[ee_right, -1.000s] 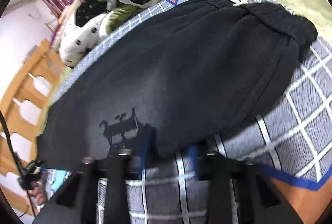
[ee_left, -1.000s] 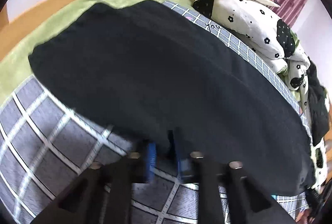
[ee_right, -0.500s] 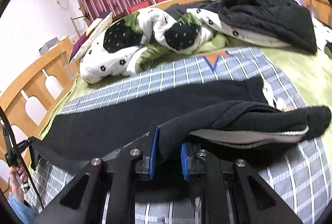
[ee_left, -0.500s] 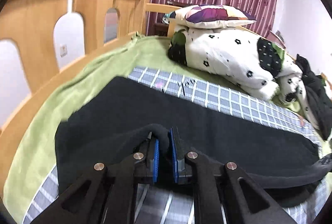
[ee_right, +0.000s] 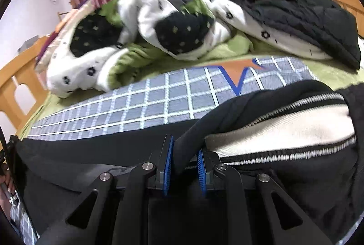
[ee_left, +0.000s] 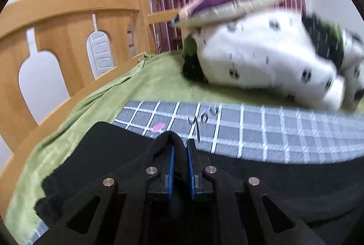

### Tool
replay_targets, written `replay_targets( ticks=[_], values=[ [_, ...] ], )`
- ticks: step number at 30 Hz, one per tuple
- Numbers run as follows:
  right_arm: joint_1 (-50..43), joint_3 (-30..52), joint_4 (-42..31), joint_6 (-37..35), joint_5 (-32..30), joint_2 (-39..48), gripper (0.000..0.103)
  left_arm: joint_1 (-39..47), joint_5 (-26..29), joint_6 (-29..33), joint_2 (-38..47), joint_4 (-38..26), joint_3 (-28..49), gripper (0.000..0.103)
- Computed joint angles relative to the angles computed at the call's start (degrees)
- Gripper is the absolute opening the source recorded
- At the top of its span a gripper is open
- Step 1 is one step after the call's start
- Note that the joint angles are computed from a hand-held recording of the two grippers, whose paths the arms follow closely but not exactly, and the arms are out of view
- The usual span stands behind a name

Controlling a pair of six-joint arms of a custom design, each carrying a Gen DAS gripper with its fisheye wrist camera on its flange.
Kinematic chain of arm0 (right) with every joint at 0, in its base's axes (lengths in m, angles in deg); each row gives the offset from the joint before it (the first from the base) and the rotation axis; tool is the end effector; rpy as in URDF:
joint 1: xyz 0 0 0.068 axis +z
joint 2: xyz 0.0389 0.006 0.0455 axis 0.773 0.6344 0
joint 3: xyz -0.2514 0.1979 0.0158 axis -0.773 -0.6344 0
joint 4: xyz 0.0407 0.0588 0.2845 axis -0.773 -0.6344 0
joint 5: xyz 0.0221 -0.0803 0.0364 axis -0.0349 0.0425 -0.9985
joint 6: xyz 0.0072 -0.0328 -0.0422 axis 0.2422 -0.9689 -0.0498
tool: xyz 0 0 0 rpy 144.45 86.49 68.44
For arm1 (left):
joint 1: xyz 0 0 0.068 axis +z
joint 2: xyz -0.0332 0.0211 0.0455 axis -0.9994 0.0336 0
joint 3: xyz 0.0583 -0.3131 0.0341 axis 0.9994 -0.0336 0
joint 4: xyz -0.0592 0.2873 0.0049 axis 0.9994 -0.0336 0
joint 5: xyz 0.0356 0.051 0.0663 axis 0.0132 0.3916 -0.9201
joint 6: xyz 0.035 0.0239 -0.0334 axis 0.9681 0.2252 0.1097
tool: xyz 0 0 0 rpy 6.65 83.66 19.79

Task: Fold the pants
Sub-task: 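Lift the hems with both grippers and fold them over toward the waistband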

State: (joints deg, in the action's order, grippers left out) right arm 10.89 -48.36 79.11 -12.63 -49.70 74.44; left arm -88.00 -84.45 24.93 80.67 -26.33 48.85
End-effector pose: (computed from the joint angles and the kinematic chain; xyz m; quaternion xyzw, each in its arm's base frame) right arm 0.2201 -0.1639 0.2035 0.1640 0.8974 0.0299 0.4085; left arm 0.3372 0.0071 0.2171 -0.0172 0.8844 0.0968 0.4563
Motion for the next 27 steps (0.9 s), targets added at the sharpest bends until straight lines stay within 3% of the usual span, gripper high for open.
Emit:
replay_targets(
  ticks=[2, 3, 4, 6, 7, 9, 10, 14, 16, 19, 23, 27],
  values=[
    [-0.1, 0.1, 0.1, -0.2, 0.5, 1.4, 0.023, -1.0, -2.0, 1.6, -0.6, -2.6, -0.3, 0.020],
    [-0.8, -0.1, -0.5, -0.9, 0.2, 1.2, 0.031, -0.8, -1.1, 2.0, -1.7, -2.9, -1.0, 0.024],
    [-1.7, -0.5, -1.6, -1.5, 0.2, 0.1, 0.048, -0.1, 0.9, 2.7, -4.3, -4.6, -2.4, 0.036],
    [-4.0, -1.9, -4.0, -3.1, 0.5, -4.1, 0.066, 1.4, 4.2, 1.9, -9.2, -7.5, -5.0, 0.061],
    [-6.4, -2.8, -6.1, -4.8, -1.2, -7.2, 0.066, 2.7, 6.9, 1.2, -11.6, -9.7, -6.0, 0.076],
    [-10.9, -2.8, -13.4, -10.2, -3.7, -11.9, 0.066, 6.8, 15.2, 0.3, -17.6, -16.4, -8.5, 0.076],
    [-13.9, -2.6, -17.9, -14.1, -5.0, -14.1, 0.066, 9.7, 21.0, 1.6, -20.9, -21.1, -9.8, 0.076],
    [-30.4, -2.5, -33.7, -33.2, -13.0, -18.4, 0.066, 19.5, 33.5, 9.4, -29.1, -31.9, -15.5, 0.076],
    [-40.9, -1.4, -42.6, -46.1, -16.5, -15.6, 0.066, 25.9, 40.1, 12.5, -29.4, -36.7, -17.2, 0.076],
    [-51.9, -0.4, -49.9, -60.1, -18.4, -9.6, 0.066, 33.1, 47.2, 14.1, -23.9, -38.9, -18.3, 0.076],
    [-55.9, 1.2, -51.7, -62.6, -18.5, -1.8, 0.066, 33.4, 49.9, 10.1, -19.3, -33.1, -18.0, 0.075],
    [-50.8, 1.4, -45.3, -52.2, -18.6, 2.5, 0.066, 29.6, 48.6, -1.6, -11.9, -21.9, -16.3, 0.073]
  ],
)
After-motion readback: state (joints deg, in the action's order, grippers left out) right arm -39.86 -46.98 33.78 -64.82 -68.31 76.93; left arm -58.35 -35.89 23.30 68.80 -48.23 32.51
